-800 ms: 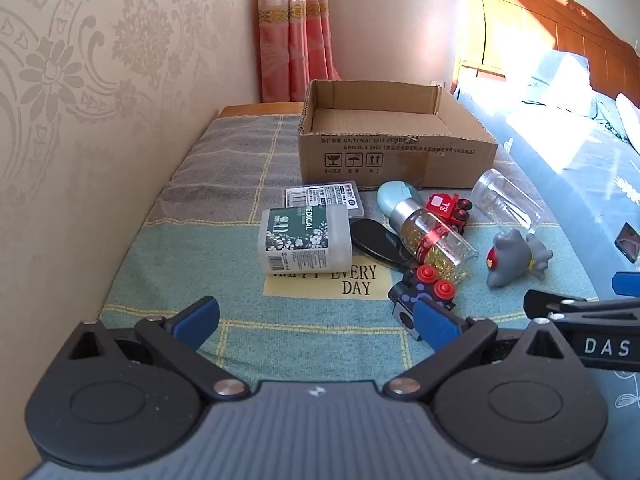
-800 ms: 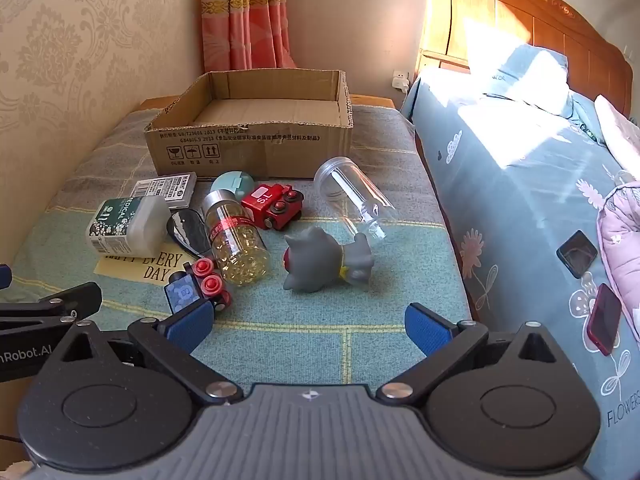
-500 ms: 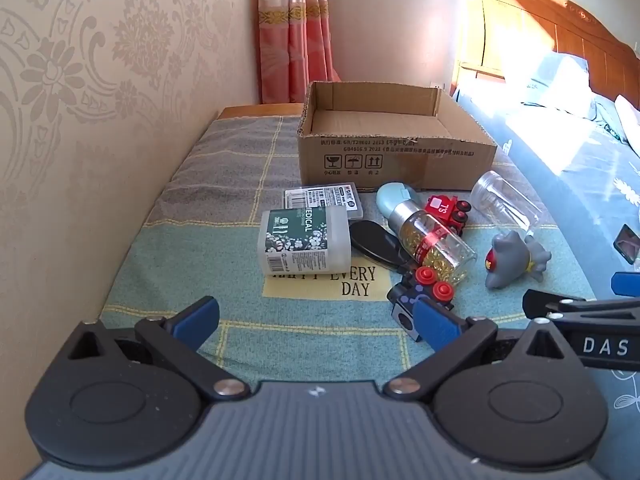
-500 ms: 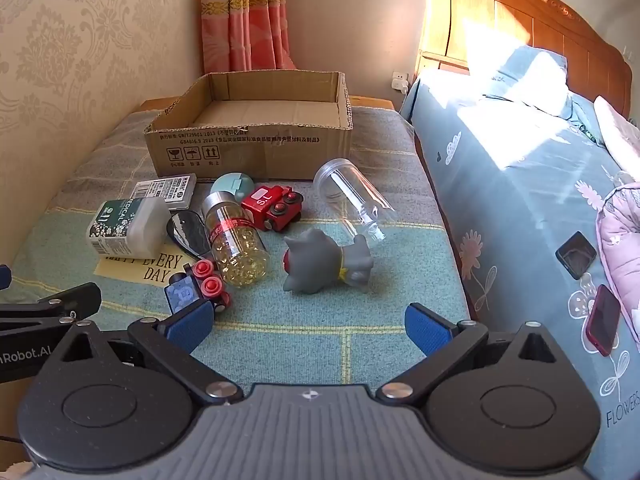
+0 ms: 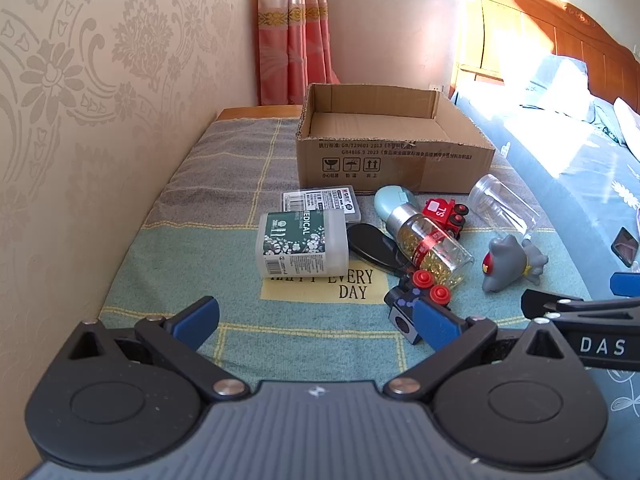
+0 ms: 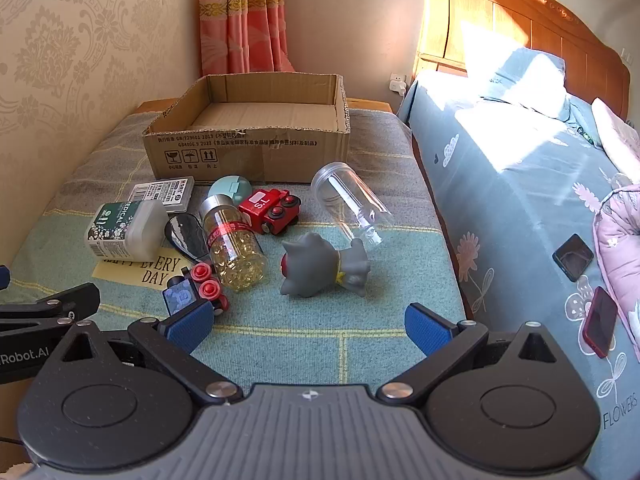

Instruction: Organize rigid objects

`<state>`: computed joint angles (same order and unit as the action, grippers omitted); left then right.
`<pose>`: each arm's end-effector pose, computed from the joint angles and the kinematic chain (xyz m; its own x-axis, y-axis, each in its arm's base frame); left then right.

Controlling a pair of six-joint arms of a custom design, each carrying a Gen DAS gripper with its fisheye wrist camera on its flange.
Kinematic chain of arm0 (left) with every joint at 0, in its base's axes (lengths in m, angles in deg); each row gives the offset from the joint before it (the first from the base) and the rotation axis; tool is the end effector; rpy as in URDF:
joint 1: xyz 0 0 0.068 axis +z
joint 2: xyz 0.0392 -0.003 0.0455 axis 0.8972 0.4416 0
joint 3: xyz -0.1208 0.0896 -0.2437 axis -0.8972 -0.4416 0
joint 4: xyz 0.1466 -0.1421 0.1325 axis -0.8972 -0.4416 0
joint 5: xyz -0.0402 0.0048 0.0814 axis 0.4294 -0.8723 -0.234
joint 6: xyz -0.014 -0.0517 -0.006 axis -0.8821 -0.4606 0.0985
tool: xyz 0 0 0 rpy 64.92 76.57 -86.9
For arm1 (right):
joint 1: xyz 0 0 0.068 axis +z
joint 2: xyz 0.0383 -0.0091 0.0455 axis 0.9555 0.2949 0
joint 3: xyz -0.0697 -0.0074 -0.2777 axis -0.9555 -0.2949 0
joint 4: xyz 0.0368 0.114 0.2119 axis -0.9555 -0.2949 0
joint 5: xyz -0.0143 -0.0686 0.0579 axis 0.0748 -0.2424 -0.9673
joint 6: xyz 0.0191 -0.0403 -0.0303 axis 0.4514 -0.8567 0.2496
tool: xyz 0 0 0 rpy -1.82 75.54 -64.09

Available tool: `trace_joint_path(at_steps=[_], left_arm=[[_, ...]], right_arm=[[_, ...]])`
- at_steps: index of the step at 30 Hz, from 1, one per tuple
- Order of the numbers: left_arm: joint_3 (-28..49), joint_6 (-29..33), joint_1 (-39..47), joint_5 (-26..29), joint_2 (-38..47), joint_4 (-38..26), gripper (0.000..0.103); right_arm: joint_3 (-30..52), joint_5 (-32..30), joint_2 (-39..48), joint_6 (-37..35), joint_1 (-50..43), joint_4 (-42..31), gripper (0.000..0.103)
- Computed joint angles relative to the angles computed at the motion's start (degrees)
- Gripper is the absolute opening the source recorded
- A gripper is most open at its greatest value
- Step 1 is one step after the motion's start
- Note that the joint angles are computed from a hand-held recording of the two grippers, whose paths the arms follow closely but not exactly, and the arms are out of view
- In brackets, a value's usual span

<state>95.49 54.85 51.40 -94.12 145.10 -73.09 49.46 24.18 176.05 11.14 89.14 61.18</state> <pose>0.2857 -0.0567 0.2506 -0.7114 -0.0074 -0.7028 -0.0210 0.9997 0.0107 0.3015 0.0792 0.2598 -0.7521 0.0138 -0.6590 0.0485 0.9982 -0.0344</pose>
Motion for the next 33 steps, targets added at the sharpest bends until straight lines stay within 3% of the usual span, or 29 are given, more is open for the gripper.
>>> trace_joint_path(at_steps=[33], left_arm=[[-0.12, 0.17, 0.70, 1.59, -0.54, 0.26, 0.102]], right_arm=[[0.50, 1.19, 0.01, 0.09, 0.33, -0.38, 0.103]])
